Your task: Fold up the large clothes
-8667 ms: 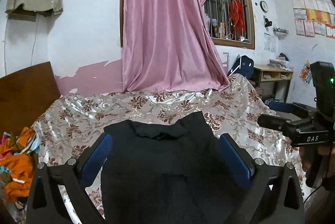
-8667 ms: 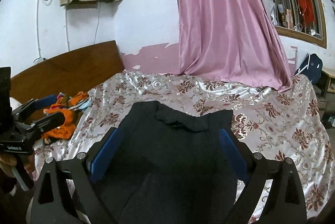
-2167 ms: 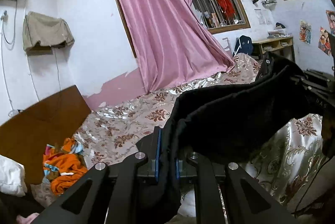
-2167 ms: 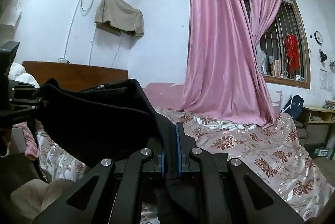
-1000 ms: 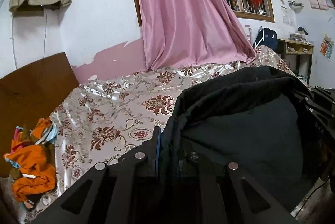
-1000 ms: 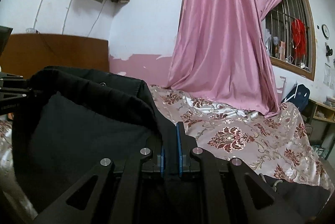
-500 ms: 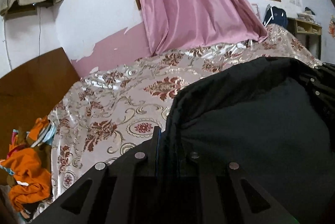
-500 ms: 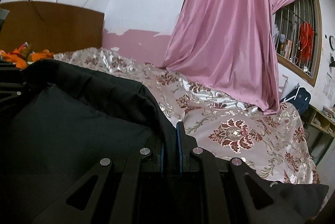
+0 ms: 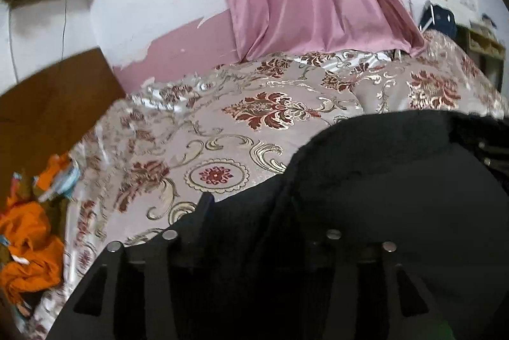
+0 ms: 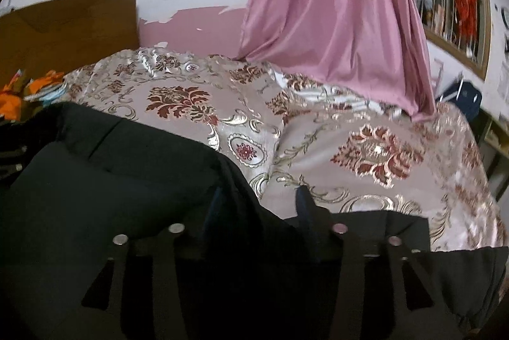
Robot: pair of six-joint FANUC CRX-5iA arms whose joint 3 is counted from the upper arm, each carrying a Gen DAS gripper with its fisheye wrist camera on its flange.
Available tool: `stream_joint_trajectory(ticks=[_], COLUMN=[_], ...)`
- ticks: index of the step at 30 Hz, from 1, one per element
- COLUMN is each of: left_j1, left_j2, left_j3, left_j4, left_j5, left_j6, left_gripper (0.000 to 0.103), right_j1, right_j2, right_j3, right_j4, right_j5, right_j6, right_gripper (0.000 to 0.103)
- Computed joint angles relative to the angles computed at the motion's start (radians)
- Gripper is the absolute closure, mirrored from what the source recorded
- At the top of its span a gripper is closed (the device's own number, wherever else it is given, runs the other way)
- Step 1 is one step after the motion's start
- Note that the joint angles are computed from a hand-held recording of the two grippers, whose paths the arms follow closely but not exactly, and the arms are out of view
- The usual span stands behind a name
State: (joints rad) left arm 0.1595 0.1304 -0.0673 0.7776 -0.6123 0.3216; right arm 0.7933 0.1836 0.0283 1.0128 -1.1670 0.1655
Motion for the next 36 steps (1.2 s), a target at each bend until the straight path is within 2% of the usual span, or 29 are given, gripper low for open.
stream_joint_trajectory(ticks=[2,4,6,7,9,11,13,15,17,19,21,24,29,32,36], left_j1=[0.005,0.006,0.004,0.004,0.011,0.017,0.019,0.010,0.000,0.007,0.019,0.038,0.101,0.101,0.084], left_j2=[0.012,0.013,0.001,-0.005,-0.018,-0.034,-0.052,-0.075,-0.098,-0.120,-0.142,-0.174,-0.176,-0.174,-0.171], left_j3=[0.016,0.014,-0.005,-0.016,-0.050,-0.079,-0.108,-0.145,-0.176,-0.199,-0.218,-0.252,-0.267,-0.270,-0.264], left_j4=[-0.006,0.000,0.007,0.019,0.124,0.211,0.301,0.418,0.542,0.633,0.673,0.682,0.560,0.492,0.404], left_j5=[-0.015,-0.007,0.034,0.056,0.064,0.073,0.095,0.136,0.154,0.110,0.063,-0.009,-0.245,-0.284,-0.266], left_j6=[0.023,0.025,0.038,0.041,-0.023,-0.076,-0.122,-0.191,-0.274,-0.336,-0.369,-0.394,-0.356,-0.351,-0.331], left_gripper=[0.052,0.046,0.029,0.026,0.025,0.024,0.017,0.009,0.007,0.006,0.005,0.002,0.002,0.002,0.002], right_j1=[-0.013,-0.018,-0.011,-0.010,0.005,0.019,0.031,0.041,0.048,0.059,0.071,0.099,0.153,0.175,0.185], right_j2=[-0.008,-0.026,-0.048,-0.055,-0.073,-0.067,-0.067,-0.072,-0.086,-0.107,-0.128,-0.166,-0.225,-0.249,-0.260], right_j3=[-0.011,-0.050,-0.113,-0.138,-0.198,-0.217,-0.232,-0.237,-0.243,-0.255,-0.265,-0.279,-0.311,-0.333,-0.343], right_j4=[-0.021,0.013,0.110,0.160,0.297,0.383,0.446,0.473,0.491,0.504,0.505,0.461,0.333,0.265,0.184], right_j5=[0.025,0.053,0.054,0.042,-0.019,-0.118,-0.204,-0.250,-0.260,-0.254,-0.233,-0.184,-0.099,-0.071,-0.064], right_j6=[-0.011,-0.061,-0.156,-0.202,-0.328,-0.404,-0.460,-0.476,-0.475,-0.460,-0.429,-0.347,-0.252,-0.219,-0.202], right_gripper=[0.052,0.051,0.049,0.046,0.036,0.026,0.023,0.018,0.013,0.008,0.007,0.006,0.006,0.006,0.006])
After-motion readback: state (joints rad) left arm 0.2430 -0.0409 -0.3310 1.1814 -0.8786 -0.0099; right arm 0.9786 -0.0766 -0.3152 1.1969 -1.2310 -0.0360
